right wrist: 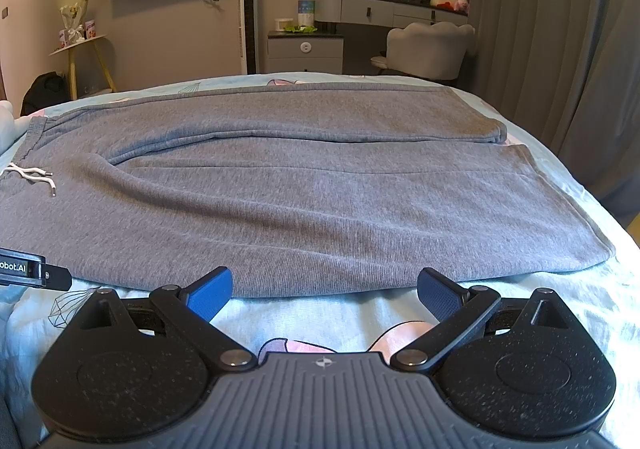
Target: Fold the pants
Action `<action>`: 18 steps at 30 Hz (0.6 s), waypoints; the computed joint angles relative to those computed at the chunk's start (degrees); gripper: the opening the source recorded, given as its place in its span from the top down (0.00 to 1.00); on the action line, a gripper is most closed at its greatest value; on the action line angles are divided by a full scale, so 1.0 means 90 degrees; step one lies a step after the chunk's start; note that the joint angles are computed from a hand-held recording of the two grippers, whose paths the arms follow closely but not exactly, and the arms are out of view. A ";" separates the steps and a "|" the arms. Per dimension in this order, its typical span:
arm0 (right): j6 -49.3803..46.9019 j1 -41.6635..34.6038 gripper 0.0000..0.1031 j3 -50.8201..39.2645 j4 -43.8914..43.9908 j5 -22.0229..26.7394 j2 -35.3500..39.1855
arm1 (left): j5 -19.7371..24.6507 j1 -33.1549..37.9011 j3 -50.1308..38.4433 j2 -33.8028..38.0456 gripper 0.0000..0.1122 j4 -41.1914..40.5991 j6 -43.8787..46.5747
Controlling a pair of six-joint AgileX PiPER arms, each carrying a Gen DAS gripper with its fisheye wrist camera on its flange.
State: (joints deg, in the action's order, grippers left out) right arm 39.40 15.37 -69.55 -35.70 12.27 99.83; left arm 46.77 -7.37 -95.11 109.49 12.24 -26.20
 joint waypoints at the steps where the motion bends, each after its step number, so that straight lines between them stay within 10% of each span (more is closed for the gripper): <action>1: 0.0000 0.0000 0.04 0.0000 0.0000 0.0000 0.0000 | 0.0000 0.0000 0.0000 0.0000 0.08 0.0000 0.0000; 18: -0.0424 -0.0062 0.04 -0.0050 0.0483 0.0058 -0.0007 | -0.0043 0.0031 0.0066 -0.0069 0.08 -0.0197 0.0123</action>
State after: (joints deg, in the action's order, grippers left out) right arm 35.58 14.81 -69.99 -31.36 12.79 99.77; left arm 46.39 -7.09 -94.52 108.87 10.46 -25.09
